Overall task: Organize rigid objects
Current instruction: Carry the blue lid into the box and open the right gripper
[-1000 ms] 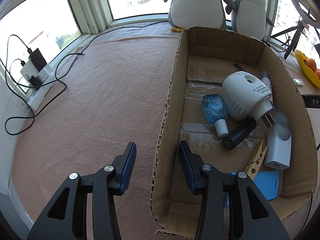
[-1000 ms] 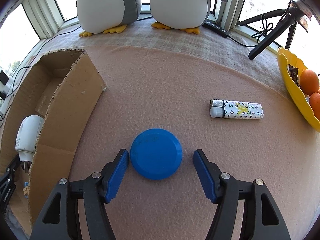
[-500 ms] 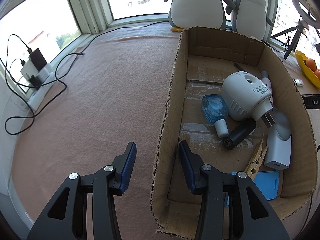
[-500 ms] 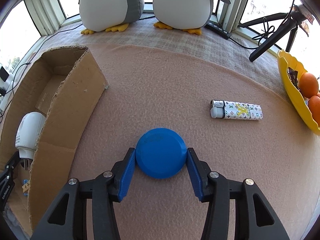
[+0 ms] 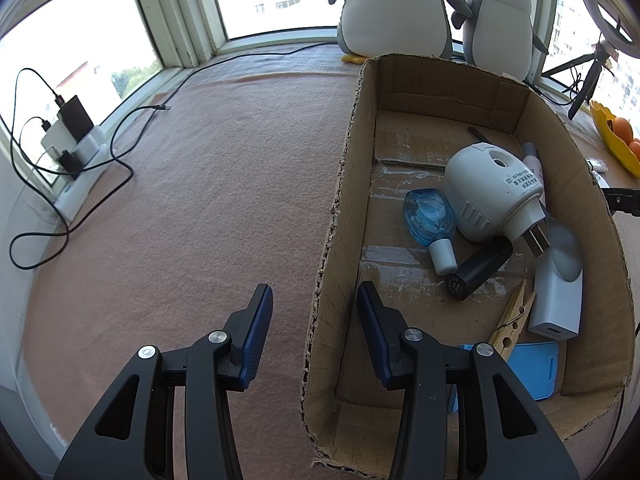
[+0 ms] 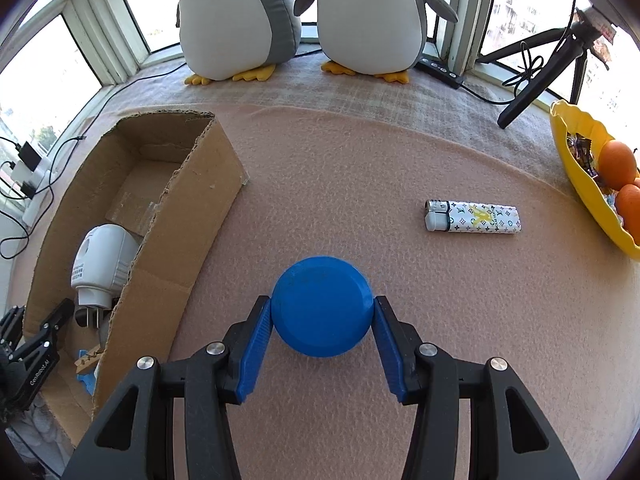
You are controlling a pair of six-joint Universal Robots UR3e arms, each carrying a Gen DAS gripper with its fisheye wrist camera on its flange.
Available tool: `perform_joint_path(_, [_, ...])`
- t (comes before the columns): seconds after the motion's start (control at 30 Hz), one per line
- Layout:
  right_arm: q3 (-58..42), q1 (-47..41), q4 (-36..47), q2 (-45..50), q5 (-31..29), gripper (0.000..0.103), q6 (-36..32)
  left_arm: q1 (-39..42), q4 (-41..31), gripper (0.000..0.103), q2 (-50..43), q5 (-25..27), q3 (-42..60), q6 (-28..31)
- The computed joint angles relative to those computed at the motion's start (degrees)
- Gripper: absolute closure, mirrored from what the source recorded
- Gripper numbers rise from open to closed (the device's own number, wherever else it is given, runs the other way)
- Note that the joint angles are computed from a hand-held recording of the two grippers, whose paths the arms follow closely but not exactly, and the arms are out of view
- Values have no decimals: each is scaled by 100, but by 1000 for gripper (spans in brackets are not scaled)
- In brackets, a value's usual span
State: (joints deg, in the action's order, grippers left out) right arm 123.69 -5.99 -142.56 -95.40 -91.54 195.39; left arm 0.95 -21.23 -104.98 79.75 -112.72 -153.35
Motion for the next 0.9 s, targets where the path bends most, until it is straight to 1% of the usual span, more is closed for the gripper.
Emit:
perform_joint_path(0.13, [-177, 146, 90, -166, -15, 57, -14, 5, -1, 60, 0, -1, 0, 5])
perform_joint_path(0.37, [-577, 352, 70, -253, 165, 57, 2, -4, -2, 60, -1, 5, 3, -3])
perform_joint_path(0.9, [-1681, 958, -215, 726, 214, 57, 117, -7, -1, 60, -2, 5, 3, -5])
